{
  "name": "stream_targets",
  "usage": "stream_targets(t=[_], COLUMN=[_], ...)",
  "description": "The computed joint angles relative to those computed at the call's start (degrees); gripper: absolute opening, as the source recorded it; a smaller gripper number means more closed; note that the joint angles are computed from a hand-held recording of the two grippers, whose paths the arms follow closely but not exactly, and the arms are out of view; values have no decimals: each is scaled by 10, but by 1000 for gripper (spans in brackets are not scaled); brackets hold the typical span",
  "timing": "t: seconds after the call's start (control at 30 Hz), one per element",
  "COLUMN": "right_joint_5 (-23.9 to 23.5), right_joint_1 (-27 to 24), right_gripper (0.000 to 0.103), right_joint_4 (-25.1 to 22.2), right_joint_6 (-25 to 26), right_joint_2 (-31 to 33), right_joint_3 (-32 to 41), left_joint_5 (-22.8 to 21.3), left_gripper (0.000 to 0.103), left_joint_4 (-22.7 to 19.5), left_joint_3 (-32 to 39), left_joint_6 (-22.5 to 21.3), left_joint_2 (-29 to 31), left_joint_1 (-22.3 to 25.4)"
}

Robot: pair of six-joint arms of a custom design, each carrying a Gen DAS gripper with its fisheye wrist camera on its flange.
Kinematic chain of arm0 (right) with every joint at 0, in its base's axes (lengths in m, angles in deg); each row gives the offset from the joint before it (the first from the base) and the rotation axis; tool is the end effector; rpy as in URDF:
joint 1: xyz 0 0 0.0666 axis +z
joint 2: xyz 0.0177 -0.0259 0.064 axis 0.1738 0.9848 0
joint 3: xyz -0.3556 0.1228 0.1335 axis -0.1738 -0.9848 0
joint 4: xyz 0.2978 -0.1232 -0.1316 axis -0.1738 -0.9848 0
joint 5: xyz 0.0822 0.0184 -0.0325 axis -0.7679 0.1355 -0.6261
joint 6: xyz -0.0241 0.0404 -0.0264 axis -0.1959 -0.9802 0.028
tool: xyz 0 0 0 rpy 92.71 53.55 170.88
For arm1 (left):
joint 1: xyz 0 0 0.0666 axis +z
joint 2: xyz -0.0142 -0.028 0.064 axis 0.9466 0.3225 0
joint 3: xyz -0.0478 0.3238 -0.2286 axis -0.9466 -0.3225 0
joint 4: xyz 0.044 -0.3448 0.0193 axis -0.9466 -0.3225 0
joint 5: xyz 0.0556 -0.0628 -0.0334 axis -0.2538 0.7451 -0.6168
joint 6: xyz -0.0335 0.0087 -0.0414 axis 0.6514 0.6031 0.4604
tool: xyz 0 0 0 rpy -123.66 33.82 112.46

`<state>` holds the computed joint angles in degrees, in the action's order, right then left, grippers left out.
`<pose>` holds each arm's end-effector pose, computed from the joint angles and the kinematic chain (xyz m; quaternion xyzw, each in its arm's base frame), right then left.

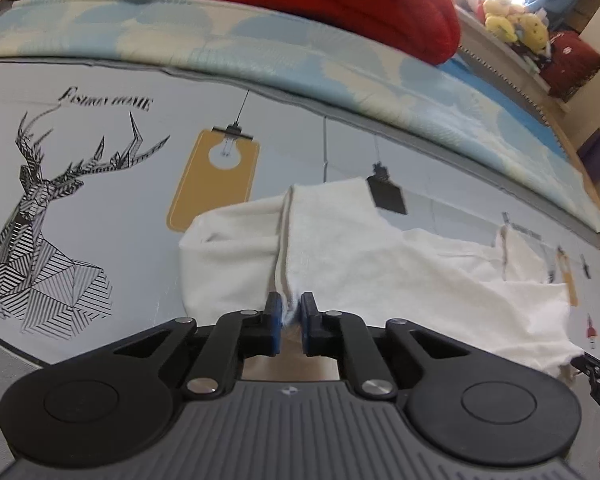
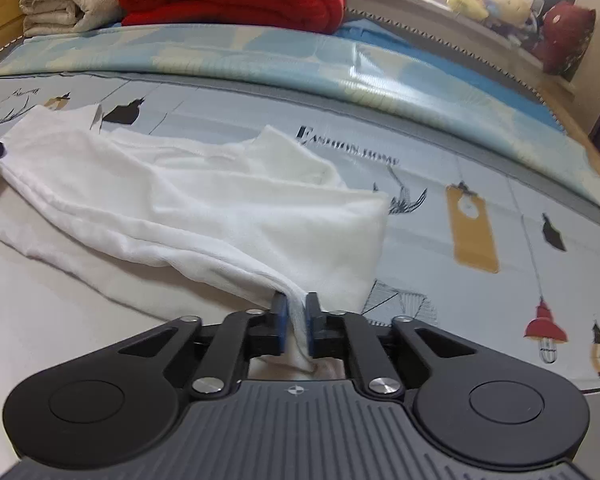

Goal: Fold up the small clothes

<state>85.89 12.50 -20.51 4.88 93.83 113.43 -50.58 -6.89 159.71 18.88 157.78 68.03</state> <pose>0.5870 0.0263 0.3873 -0.1875 0.9270 -0.0318 0.3232 0.6318 -0.0376 0.4028 -0.1650 0.9438 -0.0964 0.2698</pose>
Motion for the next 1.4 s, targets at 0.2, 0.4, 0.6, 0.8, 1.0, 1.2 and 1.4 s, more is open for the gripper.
stream_targets(t=[0.2,0.4,0.6,0.8,1.0,1.2,1.4], right_joint_5=[0,13,12,-105,-90,8,-27], right_joint_1=[-13,-26,-24,-54,-43,-33,-36], right_gripper=[4,4,6,8,21,21,24], right_joint_4=[19,-102,-223,-219,-165,-243,-200], right_joint_6=[-54,-55,-16,-40,-106,-104,-147], right_joint_2=[-20,10,34,12,32,79,68], right_joint_3=[0,43,91,110,105,152,152], left_joint_5=[37,41,-22,42,-18,-26,-58], left_gripper=[9,9,9,10,10,19,28], left_joint_4=[4,-121,-105,-56,-147,-121,-150], left_joint_3=[-25,-11,-22,-33,17,36,42], left_joint_6=[-6,-18,-19,-39,-72,-85,-85], left_joint_2=[-43,-18,-36,-42,14,1,33], left_joint_1=[4,-2,-7,-10,-39,-44,-40])
